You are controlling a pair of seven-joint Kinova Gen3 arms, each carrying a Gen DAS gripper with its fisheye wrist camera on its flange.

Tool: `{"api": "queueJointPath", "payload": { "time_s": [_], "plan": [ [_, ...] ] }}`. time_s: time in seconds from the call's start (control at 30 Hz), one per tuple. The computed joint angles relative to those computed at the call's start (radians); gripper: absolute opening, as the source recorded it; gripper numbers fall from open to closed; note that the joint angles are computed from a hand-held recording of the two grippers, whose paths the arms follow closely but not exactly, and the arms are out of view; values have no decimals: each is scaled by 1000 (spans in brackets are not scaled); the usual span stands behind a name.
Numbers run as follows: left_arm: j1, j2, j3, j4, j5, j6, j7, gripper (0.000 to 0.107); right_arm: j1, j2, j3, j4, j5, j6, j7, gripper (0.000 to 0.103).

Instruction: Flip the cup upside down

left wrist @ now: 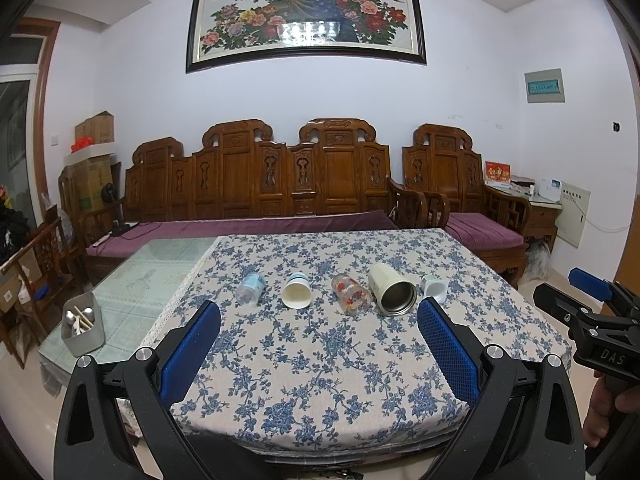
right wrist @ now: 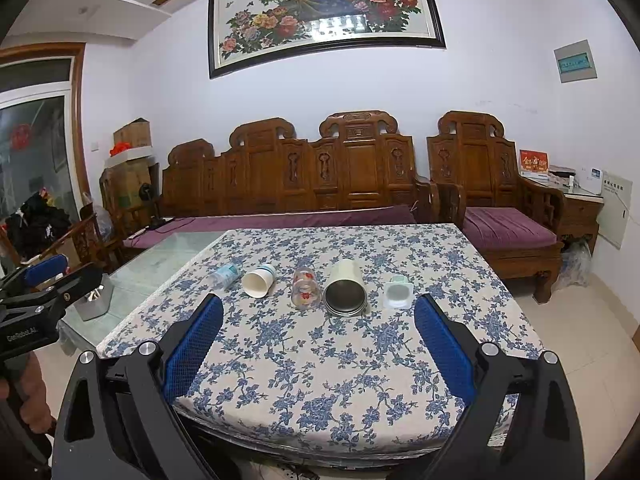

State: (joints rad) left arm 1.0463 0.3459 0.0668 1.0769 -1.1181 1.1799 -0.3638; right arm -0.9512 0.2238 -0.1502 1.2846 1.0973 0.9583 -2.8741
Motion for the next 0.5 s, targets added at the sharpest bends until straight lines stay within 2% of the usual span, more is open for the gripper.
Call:
{"api": "queueJointPath", "payload": {
  "time_s": [0.5],
  "plan": [
    [-7, 1, 2, -2, 14, 0, -9, 95, 5, 1, 1, 6, -7, -7, -1, 100]
  ]
}}
